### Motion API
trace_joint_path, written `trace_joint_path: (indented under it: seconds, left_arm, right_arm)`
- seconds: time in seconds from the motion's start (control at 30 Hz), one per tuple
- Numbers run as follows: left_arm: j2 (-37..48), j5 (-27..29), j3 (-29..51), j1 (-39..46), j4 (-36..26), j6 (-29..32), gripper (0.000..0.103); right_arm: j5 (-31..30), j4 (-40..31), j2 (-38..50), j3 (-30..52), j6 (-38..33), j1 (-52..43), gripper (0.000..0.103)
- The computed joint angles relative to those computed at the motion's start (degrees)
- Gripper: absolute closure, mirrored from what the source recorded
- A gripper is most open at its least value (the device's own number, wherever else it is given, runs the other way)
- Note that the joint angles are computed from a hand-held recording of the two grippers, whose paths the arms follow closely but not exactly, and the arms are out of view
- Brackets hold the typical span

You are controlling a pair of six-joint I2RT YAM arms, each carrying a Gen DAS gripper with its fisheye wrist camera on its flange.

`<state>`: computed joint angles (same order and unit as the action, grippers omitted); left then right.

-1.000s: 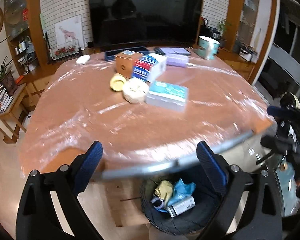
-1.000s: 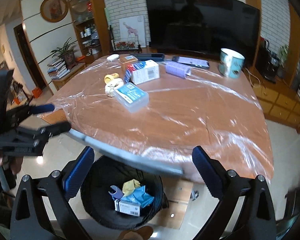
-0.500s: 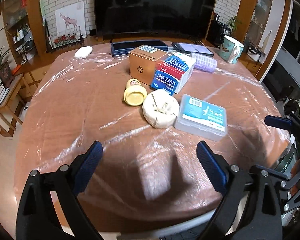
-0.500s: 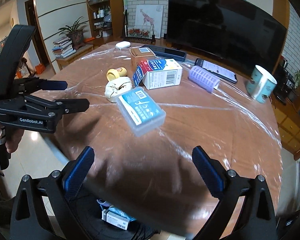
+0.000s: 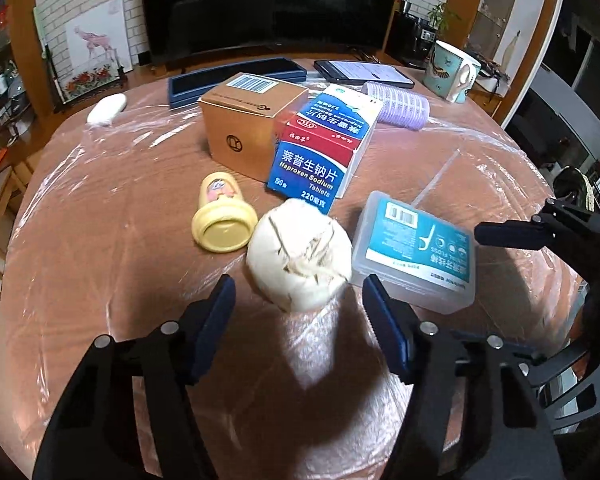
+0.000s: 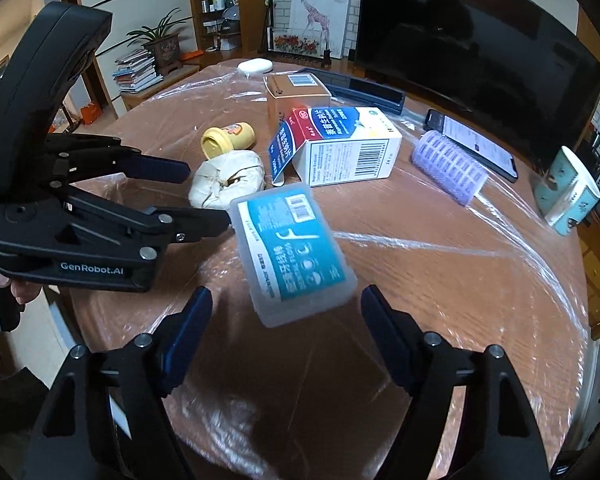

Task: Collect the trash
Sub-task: 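Grasp the white tissue ball with the left tool while the right tool grasps the floss box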

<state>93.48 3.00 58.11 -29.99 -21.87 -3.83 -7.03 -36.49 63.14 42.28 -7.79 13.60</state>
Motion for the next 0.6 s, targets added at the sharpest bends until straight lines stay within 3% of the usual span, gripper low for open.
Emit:
trace_joint_path:
  seconds: [0.3,0.6]
  left_arm:
    - [4.2,0.5,3.9,0.0,-0.4,2.2,0.04]
    - [5.2,-2.4,4.6,-1.5,0.6,4.5,0.05]
  right_arm:
    - [-1.6,2.0,4.2,1.4,0.9,-0.9,0.028]
    - [-1.0,3.2,6.3,1.7,2.1,-1.6,0.045]
